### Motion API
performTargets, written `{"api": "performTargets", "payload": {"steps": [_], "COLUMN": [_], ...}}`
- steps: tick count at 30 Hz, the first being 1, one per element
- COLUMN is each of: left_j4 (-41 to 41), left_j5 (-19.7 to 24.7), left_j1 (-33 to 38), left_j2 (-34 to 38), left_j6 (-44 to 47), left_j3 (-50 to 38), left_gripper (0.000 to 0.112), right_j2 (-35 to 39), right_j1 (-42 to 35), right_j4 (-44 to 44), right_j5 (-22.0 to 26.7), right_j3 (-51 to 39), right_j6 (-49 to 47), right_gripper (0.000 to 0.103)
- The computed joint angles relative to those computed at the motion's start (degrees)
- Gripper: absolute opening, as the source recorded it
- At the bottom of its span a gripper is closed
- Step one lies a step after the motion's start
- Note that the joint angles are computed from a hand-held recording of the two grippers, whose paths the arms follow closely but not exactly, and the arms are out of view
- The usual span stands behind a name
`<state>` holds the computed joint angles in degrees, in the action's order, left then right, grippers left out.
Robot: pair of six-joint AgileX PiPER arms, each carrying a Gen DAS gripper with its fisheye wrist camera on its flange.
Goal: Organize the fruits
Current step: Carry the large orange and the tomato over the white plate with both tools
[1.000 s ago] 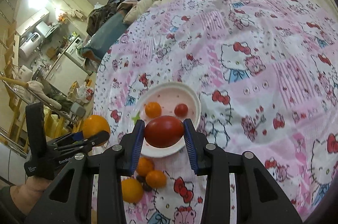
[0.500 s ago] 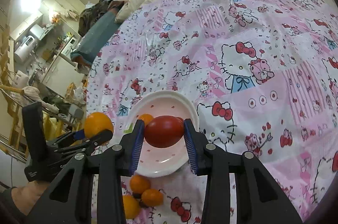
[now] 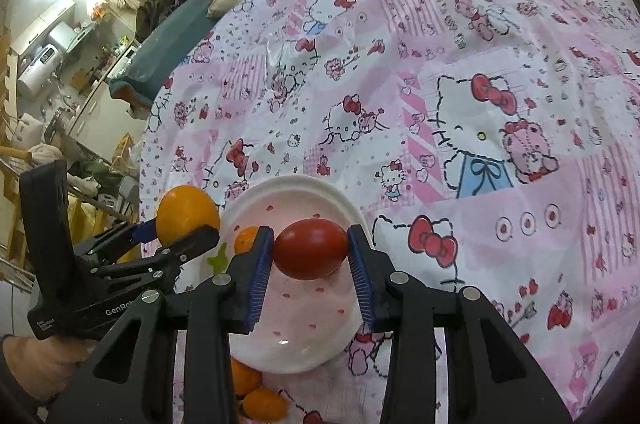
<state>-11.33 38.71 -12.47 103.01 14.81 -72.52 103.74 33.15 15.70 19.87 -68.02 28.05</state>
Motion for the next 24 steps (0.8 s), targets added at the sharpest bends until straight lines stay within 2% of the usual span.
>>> {"api": "performTargets", "payload": {"steps": [6,10,17,21,24], "left_j4": [-0.92,-3.76,-10.39,-8.72,-9.45], "left_j5": [-0.59,0.57,0.41,-0.22,1.45], "left_j1": [0.15,1.6,3.13,2.21,2.55], "left_j2": [4.43,7.28,8.15,8.25,9.11], "left_j6": [0.47,1.93,8.02,6.87,6.51], "left_j3": [-2.98,-4.64,-4.79,-4.88,-6.36], "left_gripper": [0.056,0.056,0.057,0.057,0.058], "right_j2": [4.07,6.3,9.32,9.82,10.29], "right_j1": [-2.12,-3.38,-3.91,-3.3,-3.19], "right_j4": [9.78,17.08,21.17,17.87,17.58], "right_j5": [-0.46,0.11,1.72,1.95,2.15], "right_j3": [-1.52,-1.79,-3.42,-4.08,-4.5], "right_j6": [-9.54,-15.83,-19.35,-16.43,-16.15], "right_gripper": [0.04,0.04,0.04,0.041,0.042]}}
